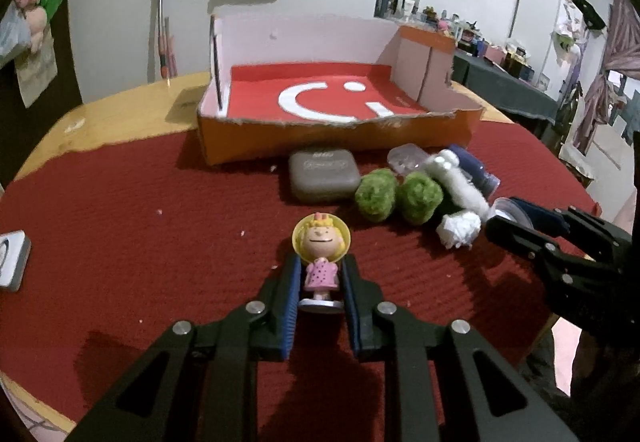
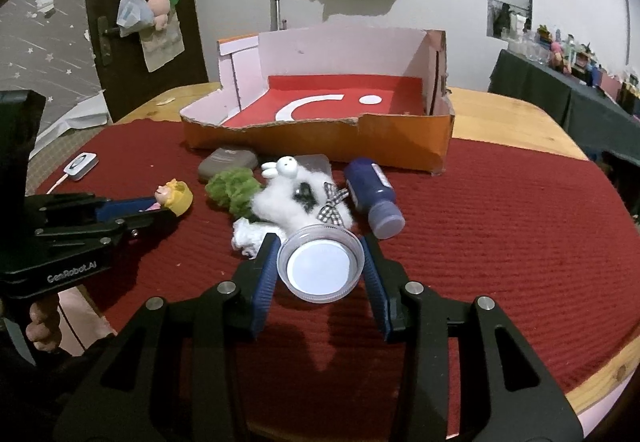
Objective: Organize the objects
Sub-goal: 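Lift the figurine with the left tool while the right tool lifts the lid toward the box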
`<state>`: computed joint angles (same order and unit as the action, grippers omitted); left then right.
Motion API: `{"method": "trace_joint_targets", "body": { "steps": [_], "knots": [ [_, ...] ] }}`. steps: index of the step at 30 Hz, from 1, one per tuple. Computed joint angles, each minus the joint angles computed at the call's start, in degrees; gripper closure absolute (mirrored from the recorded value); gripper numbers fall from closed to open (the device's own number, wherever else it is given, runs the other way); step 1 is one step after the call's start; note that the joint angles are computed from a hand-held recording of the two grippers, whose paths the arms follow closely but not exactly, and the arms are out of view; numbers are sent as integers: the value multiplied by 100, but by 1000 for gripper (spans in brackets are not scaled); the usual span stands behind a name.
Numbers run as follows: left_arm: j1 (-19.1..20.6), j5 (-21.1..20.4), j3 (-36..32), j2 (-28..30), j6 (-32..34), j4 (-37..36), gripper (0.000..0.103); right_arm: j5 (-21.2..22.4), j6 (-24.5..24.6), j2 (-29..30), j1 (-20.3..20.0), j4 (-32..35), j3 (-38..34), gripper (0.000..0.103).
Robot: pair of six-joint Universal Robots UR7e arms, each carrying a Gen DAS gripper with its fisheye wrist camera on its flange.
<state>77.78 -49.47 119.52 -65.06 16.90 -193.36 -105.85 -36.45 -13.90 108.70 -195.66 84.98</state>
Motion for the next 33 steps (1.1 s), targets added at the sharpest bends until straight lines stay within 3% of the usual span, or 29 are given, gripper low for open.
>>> {"method": "trace_joint_targets", "body": {
  "steps": [8,17,19,21,33],
  "knots": [
    [-36,-4,170,-108,-135,37,82,-86,51,57,-4,127,-45,64],
    [-143,169,329,-96,9,-227,71,-110,36,64,-45,91,13,64],
    [-157,205,360,-97,44,-294,72,-98,41,45,-55,86,40,63],
    [-134,142,376,-127,6,-250,81,-120,17,51,-49,78,36,63],
    [-217,150,398,-151,250,-593,82,12,-52,-18,-7,4,103,64]
  ]
}}
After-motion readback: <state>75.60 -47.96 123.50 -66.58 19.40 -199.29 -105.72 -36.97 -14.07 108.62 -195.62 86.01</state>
